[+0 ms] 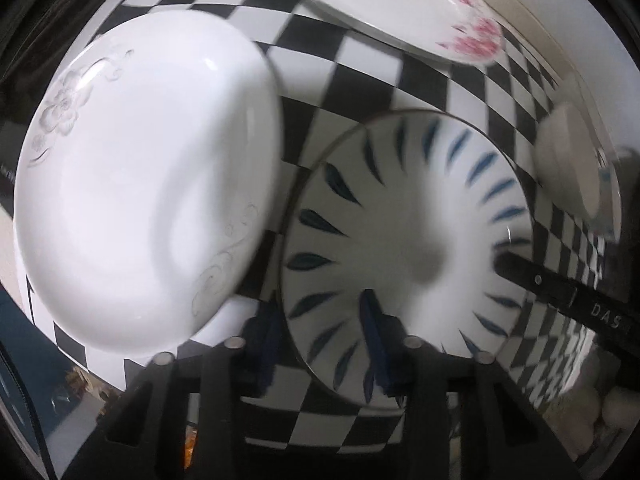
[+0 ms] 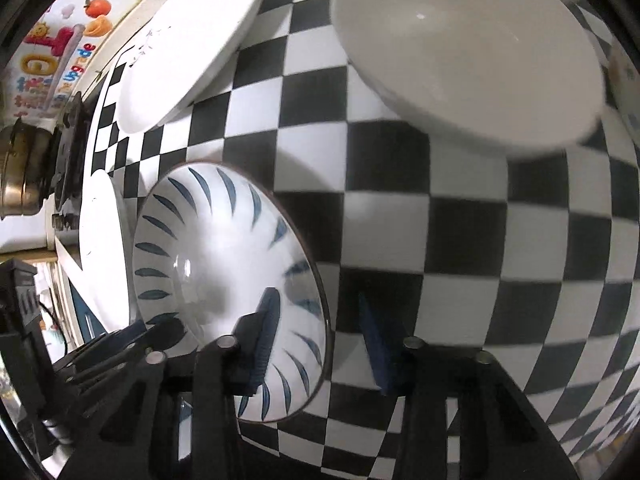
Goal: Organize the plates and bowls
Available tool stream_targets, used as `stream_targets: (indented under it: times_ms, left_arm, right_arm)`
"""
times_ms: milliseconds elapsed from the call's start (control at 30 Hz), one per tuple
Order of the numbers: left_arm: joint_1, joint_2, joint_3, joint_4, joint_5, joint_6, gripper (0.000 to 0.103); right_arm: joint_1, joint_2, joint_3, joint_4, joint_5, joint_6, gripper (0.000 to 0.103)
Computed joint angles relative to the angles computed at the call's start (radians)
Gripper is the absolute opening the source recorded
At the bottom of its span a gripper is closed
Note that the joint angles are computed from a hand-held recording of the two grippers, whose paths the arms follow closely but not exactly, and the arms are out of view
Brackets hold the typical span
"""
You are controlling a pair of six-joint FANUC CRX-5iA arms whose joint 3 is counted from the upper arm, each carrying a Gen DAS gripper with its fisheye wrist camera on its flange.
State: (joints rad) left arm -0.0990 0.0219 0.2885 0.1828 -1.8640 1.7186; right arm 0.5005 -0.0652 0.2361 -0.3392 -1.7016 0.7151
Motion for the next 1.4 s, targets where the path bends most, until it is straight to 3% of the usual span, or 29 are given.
stream_targets:
  times_ms: [33,133,300,800,1100,1233,1400]
  left_arm:
    - [0.007,-0.007,-0.006,-0.001,0.011,0.005,0.022]
    - [0.018,-0.013,-0.011,0.0,0.019,0.004,0.018]
    - [-0.018,-0.025,0.017,-0.034,0.019,-0.008,0.018]
    - [-0.195,0.022,0.078,-0.059,0.012,-0.005,0.018]
    - [-0.229,0.029,0.071,-0.093,0.007,0.003,0.017]
    - [-0.263,0.011,0.06,-0.1,0.005,0.031,0.017]
    - [-0.24,0.001,0.077,-0.092,-0.001,0.036,0.018]
  right_arm:
    - [-0.007,0.01,0.006,-0.009,0.001,0.01,0.018]
    - [-0.002,0.01,0.011,-0.001,-0.001,0.023,0.018]
    - [0.017,-0.008,0.004,0.021,-0.011,0.043,0.016]
    - [0.024,-0.199,-0.139,0.072,-0.016,-0.056,0.012]
    - [-0.002,-0.275,-0.231,0.045,0.007,-0.072,0.011]
    - [-0.003,-0.28,-0.241,0.043,0.016,-0.072,0.011]
    - [-0.041,-0.273,-0.222,0.016,-0.012,-0.069,0.011]
